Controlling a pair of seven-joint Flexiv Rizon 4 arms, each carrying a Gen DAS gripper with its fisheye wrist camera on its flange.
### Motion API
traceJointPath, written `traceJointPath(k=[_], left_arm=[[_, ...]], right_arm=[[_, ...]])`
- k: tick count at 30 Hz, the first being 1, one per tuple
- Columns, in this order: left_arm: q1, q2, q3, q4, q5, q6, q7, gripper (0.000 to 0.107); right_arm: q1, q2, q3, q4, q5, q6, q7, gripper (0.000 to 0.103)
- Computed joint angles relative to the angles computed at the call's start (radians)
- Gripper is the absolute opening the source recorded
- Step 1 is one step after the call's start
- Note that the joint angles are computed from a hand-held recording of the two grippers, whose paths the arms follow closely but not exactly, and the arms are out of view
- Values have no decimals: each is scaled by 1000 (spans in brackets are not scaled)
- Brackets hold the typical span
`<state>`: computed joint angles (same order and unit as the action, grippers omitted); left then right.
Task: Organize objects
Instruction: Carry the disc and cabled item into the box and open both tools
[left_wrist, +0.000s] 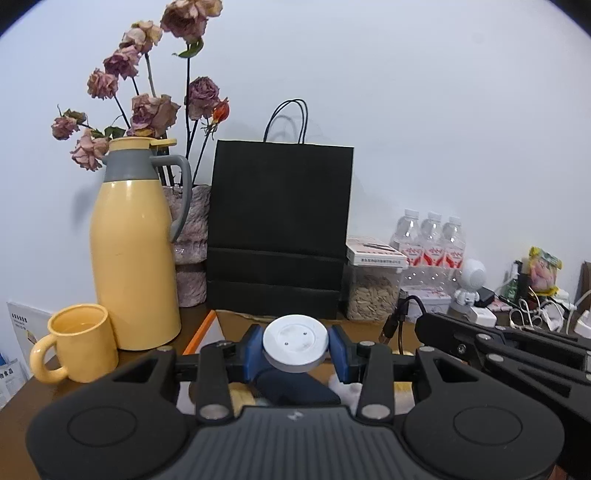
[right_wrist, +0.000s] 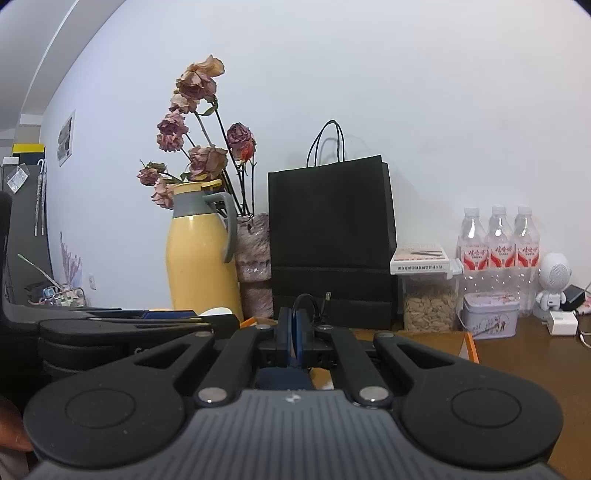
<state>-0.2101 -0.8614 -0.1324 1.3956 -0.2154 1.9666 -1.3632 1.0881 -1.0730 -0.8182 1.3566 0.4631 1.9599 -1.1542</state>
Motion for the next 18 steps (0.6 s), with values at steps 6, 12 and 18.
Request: traceJointPath(k=[6,12,18], left_arm=[[-29,-80,37,-148,-52,-81,18,38],[-61,-136,96,-255,-92,-168,27,38],[-104,-160,194,-296,-132,-243,-21,79]], right_arm=[[-68,-49,2,-98,-37,-44,46,3],[-127,-64,30,-140,-133,-88,112,3],[-134,-70,6,-134,-211,-184,205,13]])
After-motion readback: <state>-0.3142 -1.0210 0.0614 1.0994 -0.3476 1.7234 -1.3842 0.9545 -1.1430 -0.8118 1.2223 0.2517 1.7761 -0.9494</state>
